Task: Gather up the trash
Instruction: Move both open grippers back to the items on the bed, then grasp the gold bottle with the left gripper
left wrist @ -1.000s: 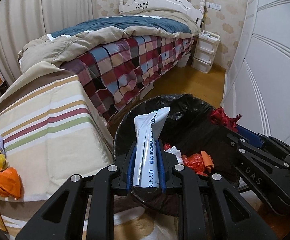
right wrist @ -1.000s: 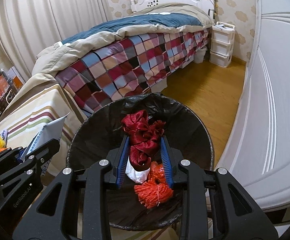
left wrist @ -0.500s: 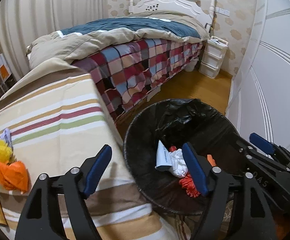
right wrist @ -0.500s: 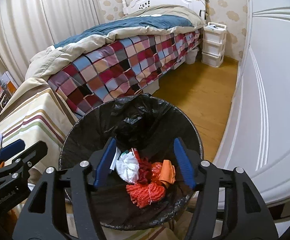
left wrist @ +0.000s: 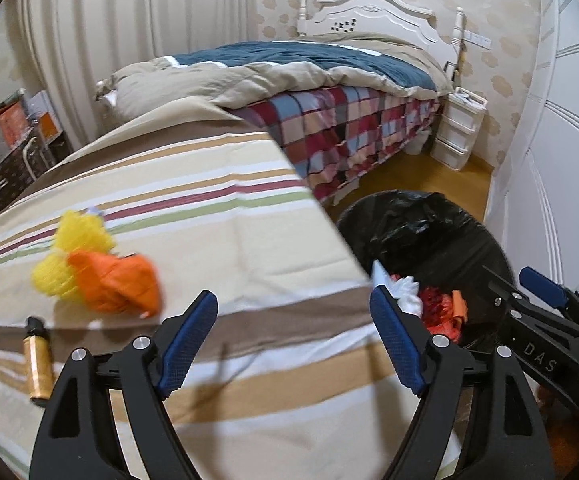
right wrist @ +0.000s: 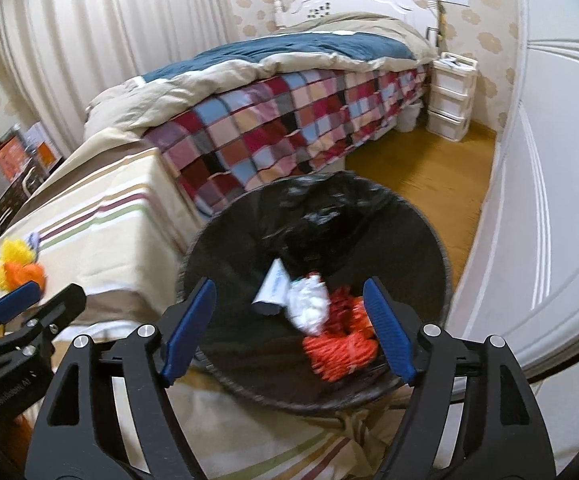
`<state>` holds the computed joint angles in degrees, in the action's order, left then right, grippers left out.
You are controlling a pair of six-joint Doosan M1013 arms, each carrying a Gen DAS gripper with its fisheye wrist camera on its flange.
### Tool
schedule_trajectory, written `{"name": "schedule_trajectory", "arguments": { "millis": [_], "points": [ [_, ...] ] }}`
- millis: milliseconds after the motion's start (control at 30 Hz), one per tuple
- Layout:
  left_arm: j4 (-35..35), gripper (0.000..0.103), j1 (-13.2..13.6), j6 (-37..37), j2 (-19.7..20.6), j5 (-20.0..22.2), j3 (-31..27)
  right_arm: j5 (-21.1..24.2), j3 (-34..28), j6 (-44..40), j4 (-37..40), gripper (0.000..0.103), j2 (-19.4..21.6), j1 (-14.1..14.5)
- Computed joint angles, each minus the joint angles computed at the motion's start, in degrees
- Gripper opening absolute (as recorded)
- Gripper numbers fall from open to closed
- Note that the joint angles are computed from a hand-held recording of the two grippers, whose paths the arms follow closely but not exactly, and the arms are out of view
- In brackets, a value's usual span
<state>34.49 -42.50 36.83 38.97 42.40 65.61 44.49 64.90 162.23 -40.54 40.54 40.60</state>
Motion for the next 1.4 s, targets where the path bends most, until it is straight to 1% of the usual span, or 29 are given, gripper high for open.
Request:
{"name": "schedule_trajectory", "arguments": {
  "millis": [200,267,433,600,733,867,1067,1167,1267,1333,1400],
  "points": [
    [4.4,0.079,0.1,-5.4,-2.7,-0.2,4.7,-0.2,-2.0,-2.7,0.9,0.075,0.7,1.6],
    [5.3,0.079,0.1,-6.8,-3.3,-0.1,5.9,-0.4,-2.7,-3.8,1.5,0.079,1.0,2.0],
    [8.1,0.079,0.4,-11.2,-5.5,0.6,9.7,-0.4,-4.6,-7.5,3.9,0.08,2.0,2.9],
    [10.9,0.08,0.6,-16.1,-7.5,1.8,13.1,1.4,-8.2,-13.4,6.9,0.081,4.1,4.1],
    [12.5,0.081,1.1,-19.6,-9.0,2.8,15.6,2.5,-10.8,-16.8,8.5,0.084,5.6,4.8],
    [11.2,0.081,2.1,-20.6,-9.7,3.5,16.8,4.7,-13.6,-20.0,9.6,0.084,7.1,5.4],
    [8.3,0.08,4.1,-20.4,-10.5,2.3,17.8,6.3,-16.2,-22.8,10.8,0.084,8.5,5.9],
    [6.2,0.067,5.0,-18.6,-10.5,1.5,18.0,7.1,-17.3,-23.9,11.2,0.084,9.1,6.0],
    [3.0,0.054,5.7,-16.1,-10.7,-0.3,18.3,7.2,-17.7,-24.1,11.7,0.084,9.3,5.9],
    [3.8,0.047,5.6,-15.7,-10.6,-0.3,18.4,7.2,-17.8,-24.1,12.0,0.084,9.4,5.9],
    [4.5,0.031,5.4,-14.8,-10.4,0.2,18.2,7.2,-18.0,-24.3,12.2,0.084,9.5,5.9]
  ]
}}
